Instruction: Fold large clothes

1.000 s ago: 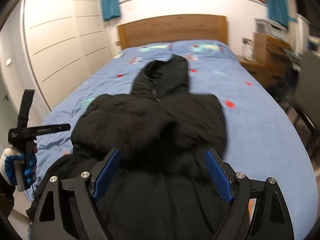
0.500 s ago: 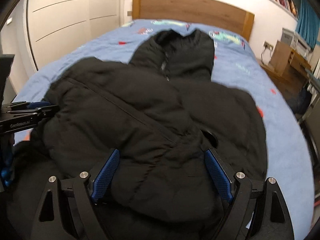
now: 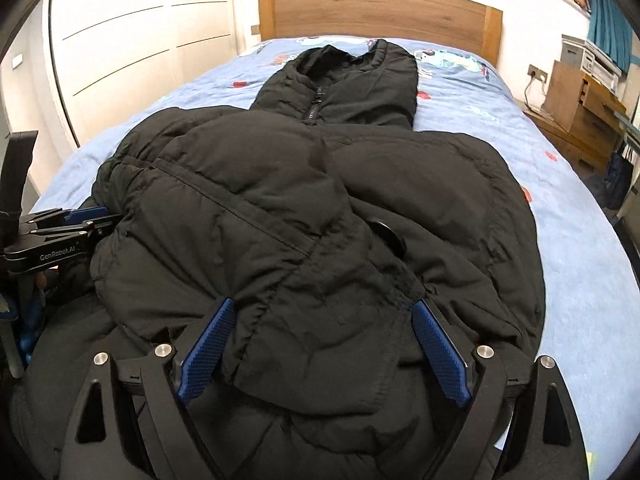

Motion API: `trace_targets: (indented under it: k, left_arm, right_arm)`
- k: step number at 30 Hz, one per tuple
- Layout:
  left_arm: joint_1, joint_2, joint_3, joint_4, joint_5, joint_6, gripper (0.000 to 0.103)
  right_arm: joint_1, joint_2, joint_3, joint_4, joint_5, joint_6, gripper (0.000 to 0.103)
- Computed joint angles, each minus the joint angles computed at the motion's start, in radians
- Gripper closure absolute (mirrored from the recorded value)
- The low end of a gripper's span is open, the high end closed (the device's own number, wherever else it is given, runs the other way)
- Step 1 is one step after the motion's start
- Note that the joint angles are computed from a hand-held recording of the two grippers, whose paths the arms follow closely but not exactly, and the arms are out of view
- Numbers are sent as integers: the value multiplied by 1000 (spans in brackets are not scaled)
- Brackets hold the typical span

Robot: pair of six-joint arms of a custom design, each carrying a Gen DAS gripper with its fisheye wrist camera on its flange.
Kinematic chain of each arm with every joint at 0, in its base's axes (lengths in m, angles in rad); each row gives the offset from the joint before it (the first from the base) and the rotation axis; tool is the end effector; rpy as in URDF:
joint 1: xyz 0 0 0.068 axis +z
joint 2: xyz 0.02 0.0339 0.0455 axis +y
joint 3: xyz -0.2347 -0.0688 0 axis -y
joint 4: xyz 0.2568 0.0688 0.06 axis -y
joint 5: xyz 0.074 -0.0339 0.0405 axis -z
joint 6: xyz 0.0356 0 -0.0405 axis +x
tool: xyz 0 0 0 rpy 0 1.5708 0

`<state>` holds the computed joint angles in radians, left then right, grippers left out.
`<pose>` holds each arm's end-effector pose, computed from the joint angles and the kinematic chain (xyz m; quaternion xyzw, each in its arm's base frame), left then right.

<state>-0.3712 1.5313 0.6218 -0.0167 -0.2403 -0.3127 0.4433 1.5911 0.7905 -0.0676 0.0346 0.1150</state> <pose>0.2650 -0.0940 0.0954 -0.0104 0.9424 0.0017 0.3344 0.2873 0.1350 0.1220 -0.1475 0.9271 0.0792 0.3352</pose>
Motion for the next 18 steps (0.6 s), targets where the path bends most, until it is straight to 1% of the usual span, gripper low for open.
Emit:
trace_targets:
  k: [4,7,8,9,10,13,16,18]
  left_arm:
    - [11,-24,6,-41,15,1,56]
    - [39,-87,9,-81,44,9,56]
    - [51,-106,19,-90,42,15,54]
    - [59,-110,35,-100,40,18,49]
    - [69,-104,59,-112,40,22,48]
    - [92,-31,170,-149,43,30,47]
    - [102,92,298,-194,67,25,47]
    - [92,151,338,-211,45,13,47]
  right_arm:
    - [7,-35,7,-61,35,-3,15]
    - [17,-100,5,-103,47,-9,15]
    - [18,-120,8,-110,44,-13,15]
    - [20,-132,13,-113,42,-15,15]
    - [21,-138,27,-113,38,-17,15]
    - [19,-87,108,-114,36,-6,15]
    - [18,-2,185,-86,50,0,15]
    - [7,84,254,-98,51,13,15]
